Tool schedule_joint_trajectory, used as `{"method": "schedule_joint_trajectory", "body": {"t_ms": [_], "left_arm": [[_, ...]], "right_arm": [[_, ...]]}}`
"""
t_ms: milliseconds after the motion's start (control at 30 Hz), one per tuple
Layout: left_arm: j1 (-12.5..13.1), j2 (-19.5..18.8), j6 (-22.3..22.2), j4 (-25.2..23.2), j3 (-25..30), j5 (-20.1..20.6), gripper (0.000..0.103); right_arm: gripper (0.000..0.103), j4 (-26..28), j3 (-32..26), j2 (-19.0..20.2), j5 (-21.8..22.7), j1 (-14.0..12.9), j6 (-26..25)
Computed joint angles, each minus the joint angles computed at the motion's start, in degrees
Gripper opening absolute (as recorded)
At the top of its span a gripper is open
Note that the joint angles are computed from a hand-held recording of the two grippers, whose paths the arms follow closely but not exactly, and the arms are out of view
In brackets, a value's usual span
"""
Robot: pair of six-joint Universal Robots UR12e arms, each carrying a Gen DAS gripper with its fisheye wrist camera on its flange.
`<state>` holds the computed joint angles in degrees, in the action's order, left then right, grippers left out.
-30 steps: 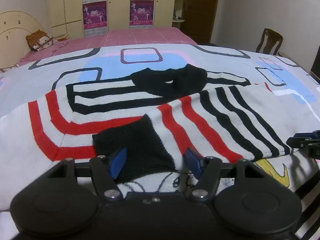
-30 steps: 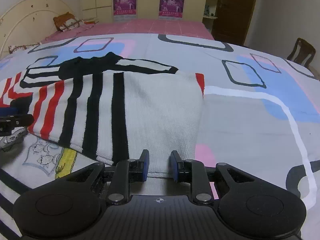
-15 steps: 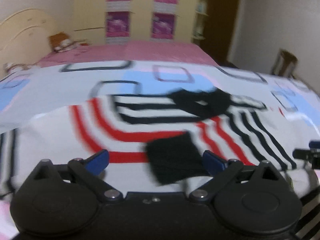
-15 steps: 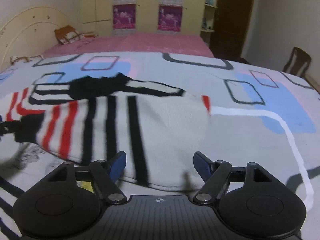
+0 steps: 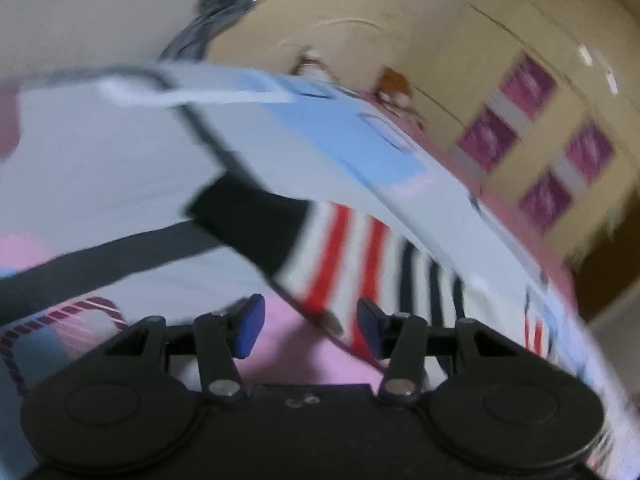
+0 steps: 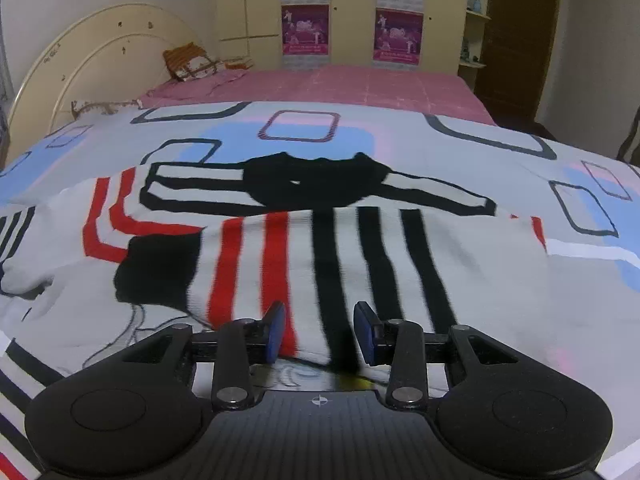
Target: Fold small clothes
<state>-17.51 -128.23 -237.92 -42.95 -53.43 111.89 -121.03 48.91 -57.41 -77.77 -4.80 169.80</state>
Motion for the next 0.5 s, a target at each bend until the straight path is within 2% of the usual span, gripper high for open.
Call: {"method": "schedule_joint_trajectory", "body": {"t_ms": [100,200,233,267,300,367,433,500], "left_arm": [[1.46,1.03,-6.52,7.12,-3.81,-2.16,0.049],[2.09,0.51,-7.95,9.62,-3.98,-2.73,0.049],[2.29,0.12,-7.49,9.97,-3.45,-3.03,0.047],[2.42,-0.21,-6.92,9.89,-2.92,-3.17,0.036],[2.63,-0.59,-6.25,9.82,-2.36,-3.93,0.008],[2.71,-1.16,-5.21,11.69,-1.82,-4.66,0.009],[2.02,-2.83,-0.41,13.2,1.21,-4.63,0.009],[1.43,-5.17,3.85,13.39,5.54,-7.02,0.009]], "right_arm": [[0.038,0.52,-0.67,0.4,-0.95,0.4,0.38],[0.038,0.42,-0.89,0.51,-1.46,0.4,1.29],[0.038,0.28,-0.9,0.53,-1.82,0.38,1.66],[0.038,0.2,-0.86,0.51,-2.0,0.32,2.06],[0.038,0.14,-0.79,0.46,-2.18,0.24,2.66],[0.038,0.1,-0.7,0.44,-2.59,0.0,3.77],[0.038,-0.3,-0.39,0.36,-3.29,-0.19,4.6],[0.038,-0.6,-0.16,0.31,-3.81,-0.41,5.79]]}}
